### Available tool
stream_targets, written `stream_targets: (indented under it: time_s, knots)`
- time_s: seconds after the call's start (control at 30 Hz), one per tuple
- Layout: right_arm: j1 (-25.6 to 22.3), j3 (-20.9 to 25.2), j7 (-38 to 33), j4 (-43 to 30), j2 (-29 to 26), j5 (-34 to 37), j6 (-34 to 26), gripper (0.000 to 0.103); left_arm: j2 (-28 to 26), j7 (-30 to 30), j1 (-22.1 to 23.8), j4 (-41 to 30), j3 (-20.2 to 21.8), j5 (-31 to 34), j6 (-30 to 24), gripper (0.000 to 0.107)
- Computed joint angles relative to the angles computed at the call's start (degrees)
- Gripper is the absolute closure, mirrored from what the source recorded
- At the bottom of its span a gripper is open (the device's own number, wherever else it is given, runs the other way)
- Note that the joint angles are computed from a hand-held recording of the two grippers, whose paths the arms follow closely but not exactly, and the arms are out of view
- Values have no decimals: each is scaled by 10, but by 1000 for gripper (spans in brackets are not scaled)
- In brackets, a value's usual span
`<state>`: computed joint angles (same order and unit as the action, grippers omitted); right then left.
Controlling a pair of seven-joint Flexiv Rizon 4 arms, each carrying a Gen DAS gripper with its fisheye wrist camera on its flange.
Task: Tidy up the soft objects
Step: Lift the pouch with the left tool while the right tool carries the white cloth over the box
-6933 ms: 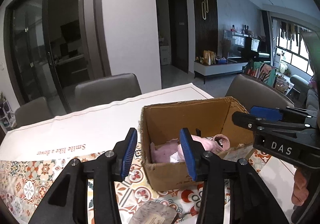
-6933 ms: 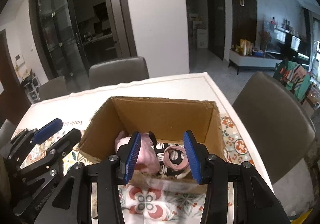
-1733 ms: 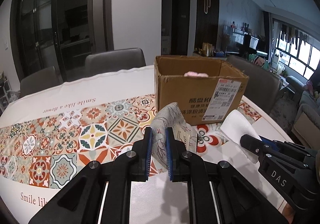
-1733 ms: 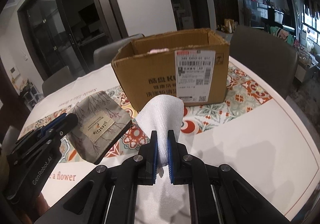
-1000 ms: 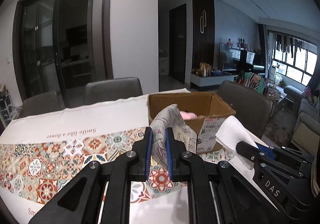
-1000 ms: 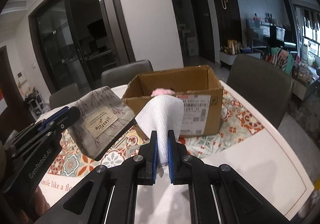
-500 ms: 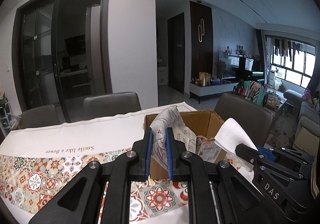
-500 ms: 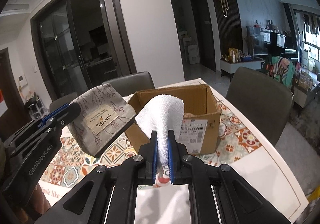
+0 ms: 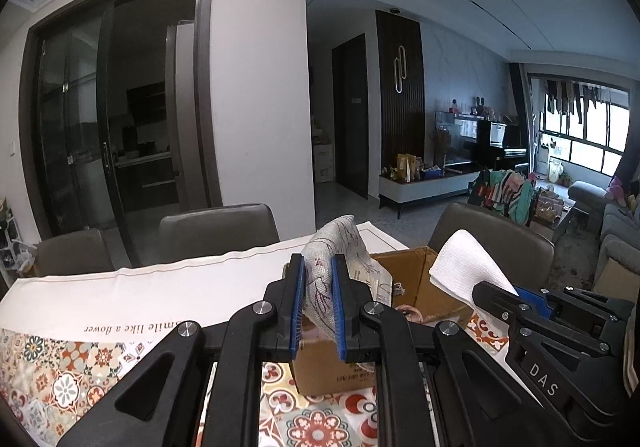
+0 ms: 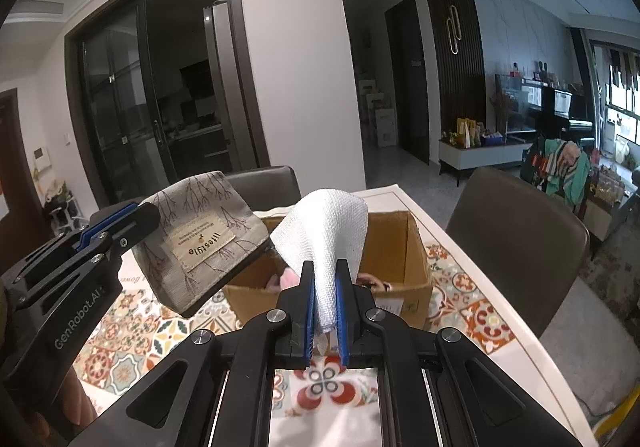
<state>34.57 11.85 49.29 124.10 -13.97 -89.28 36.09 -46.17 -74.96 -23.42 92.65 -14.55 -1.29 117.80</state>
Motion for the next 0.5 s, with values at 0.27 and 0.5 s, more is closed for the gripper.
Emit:
stream_targets:
  time_s: [0.27, 0.5]
  knots:
    - [-25, -14, -2, 1, -5, -26, 30, 93, -34, 18, -19, -62, 9, -21, -37, 92]
    - [-57, -26, 1, 1, -13, -54, 67, 93, -69, 37, -40, -124, 22, -44, -74, 92]
